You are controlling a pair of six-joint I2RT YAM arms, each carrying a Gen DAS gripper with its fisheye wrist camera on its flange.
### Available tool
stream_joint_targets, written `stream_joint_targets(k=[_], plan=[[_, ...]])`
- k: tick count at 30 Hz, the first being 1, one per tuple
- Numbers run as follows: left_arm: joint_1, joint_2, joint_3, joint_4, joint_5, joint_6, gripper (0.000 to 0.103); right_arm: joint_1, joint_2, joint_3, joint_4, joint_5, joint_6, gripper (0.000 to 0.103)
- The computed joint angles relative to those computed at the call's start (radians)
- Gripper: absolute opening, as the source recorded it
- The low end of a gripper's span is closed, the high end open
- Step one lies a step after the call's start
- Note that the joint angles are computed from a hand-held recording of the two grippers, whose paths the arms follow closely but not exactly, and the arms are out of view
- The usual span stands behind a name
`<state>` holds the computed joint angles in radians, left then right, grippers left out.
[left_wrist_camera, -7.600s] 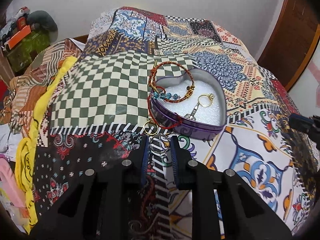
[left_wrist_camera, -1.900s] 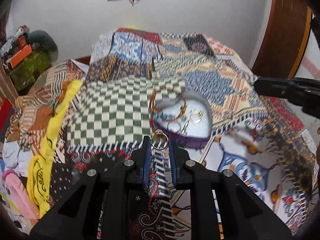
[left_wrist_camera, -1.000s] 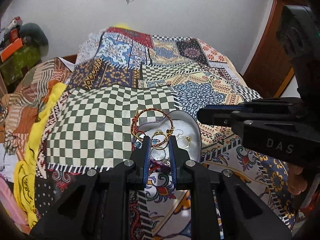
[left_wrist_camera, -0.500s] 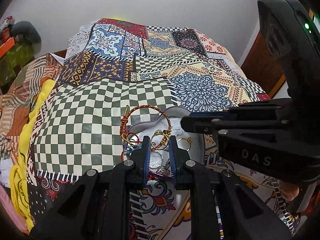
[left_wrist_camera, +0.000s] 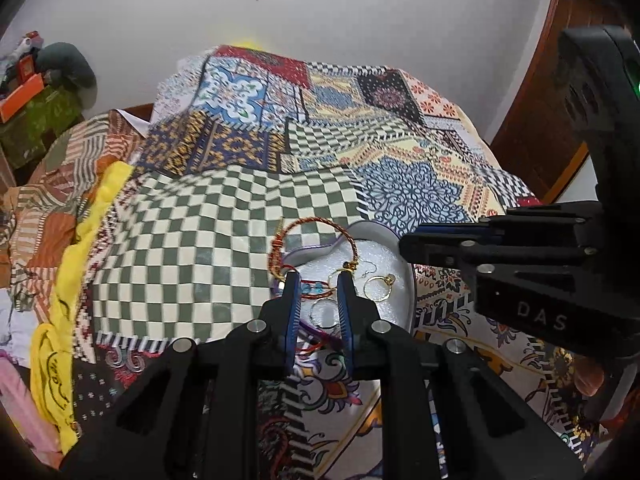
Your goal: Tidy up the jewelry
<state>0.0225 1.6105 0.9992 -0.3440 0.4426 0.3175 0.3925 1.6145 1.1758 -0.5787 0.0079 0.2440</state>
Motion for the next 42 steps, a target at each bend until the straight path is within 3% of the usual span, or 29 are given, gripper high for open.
stream_joint_targets(k=[9, 16, 21, 27, 29, 31, 33, 36, 38, 40, 42], plan=[[0.067, -0.188, -0.027, -0.06, 0.038, 0.005, 0.018, 0.055, -0.159, -0.038, -0.014, 0.085, 0.029, 0.014], [0.128, -0.417, -0.026, -0.142, 0.139, -0.014, 0.018, 0.147, -0.364, -0.049, -0.05, 0.22, 0.07, 0.014], [0.199, -0.619, -0.038, -0.159, 0.223, -0.043, 0.024, 0.323, -0.532, -0.04, -0.09, 0.45, 0.113, 0.015], [0.363, -0.856, -0.072, -0.149, 0.35, -0.11, 0.049, 0.654, -0.634, -0.002, -0.162, 0.869, 0.195, 0.015], [0.445, -0.901, -0.069, -0.173, 0.429, -0.117, 0.057, 0.759, -0.637, 0.02, -0.202, 1.002, 0.236, 0.02], [0.534, -0.921, -0.056, -0.211, 0.525, -0.118, 0.064, 0.857, -0.638, 0.036, -0.247, 1.128, 0.293, 0.049], [0.597, -0.935, -0.054, -0.227, 0.583, -0.124, 0.069, 0.927, -0.648, 0.028, -0.251, 1.215, 0.325, 0.064], [0.673, -0.962, -0.058, -0.243, 0.636, -0.117, 0.076, 0.998, -0.62, 0.053, -0.339, 1.322, 0.427, 0.076], [0.697, -0.981, -0.065, -0.243, 0.651, -0.12, 0.088, 1.017, -0.606, 0.054, -0.358, 1.362, 0.462, 0.086], [0.743, -1.003, -0.074, -0.256, 0.698, -0.109, 0.091, 1.028, -0.59, 0.061, -0.397, 1.39, 0.511, 0.097], [0.758, -1.024, -0.08, -0.265, 0.706, -0.1, 0.092, 1.02, -0.568, 0.068, -0.416, 1.4, 0.539, 0.1]])
